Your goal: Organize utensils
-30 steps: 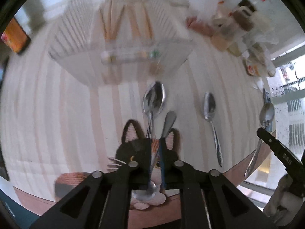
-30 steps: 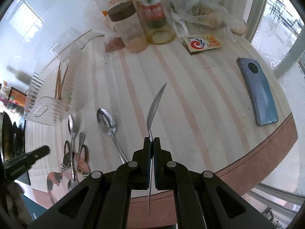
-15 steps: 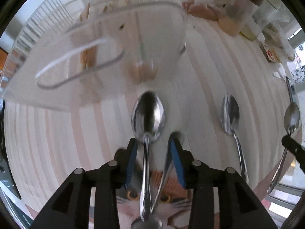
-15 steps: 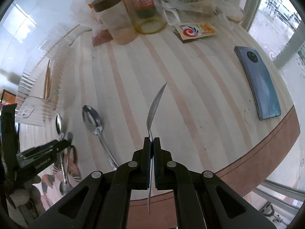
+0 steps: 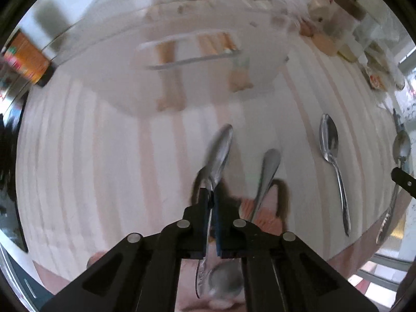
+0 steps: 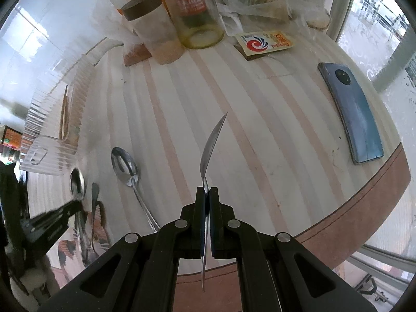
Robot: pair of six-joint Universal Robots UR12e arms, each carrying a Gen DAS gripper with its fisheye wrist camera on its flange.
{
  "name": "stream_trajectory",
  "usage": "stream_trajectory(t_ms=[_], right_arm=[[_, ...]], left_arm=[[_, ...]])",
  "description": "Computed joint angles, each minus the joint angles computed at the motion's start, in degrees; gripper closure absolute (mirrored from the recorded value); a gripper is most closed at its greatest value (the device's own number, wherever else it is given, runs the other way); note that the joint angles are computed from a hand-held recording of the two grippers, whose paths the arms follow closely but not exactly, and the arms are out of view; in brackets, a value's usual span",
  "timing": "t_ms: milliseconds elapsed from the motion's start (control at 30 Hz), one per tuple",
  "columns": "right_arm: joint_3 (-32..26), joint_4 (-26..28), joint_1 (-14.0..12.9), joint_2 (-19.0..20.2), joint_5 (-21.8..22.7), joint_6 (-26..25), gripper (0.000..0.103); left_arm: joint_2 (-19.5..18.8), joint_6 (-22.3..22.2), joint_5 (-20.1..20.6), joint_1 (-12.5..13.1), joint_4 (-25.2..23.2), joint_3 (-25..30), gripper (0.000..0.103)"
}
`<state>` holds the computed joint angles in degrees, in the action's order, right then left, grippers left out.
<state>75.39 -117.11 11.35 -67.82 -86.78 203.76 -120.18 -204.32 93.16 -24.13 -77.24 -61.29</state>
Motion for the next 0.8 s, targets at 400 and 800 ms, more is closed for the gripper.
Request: stream_trajectory(t_ms=[400, 800], right_arm=[[-1.5, -0.2, 0.8, 0.1, 0.4, -1.9, 0.101], [-4.2, 2.6, 1.9, 2.2, 0.0, -3.8, 0.101]], left_arm=[[5.5, -2.5, -3.2, 2.9, 5.2, -6.5, 0.103], [0.7, 0.1, -8.0, 2.7, 0.6, -2.3, 0.074]])
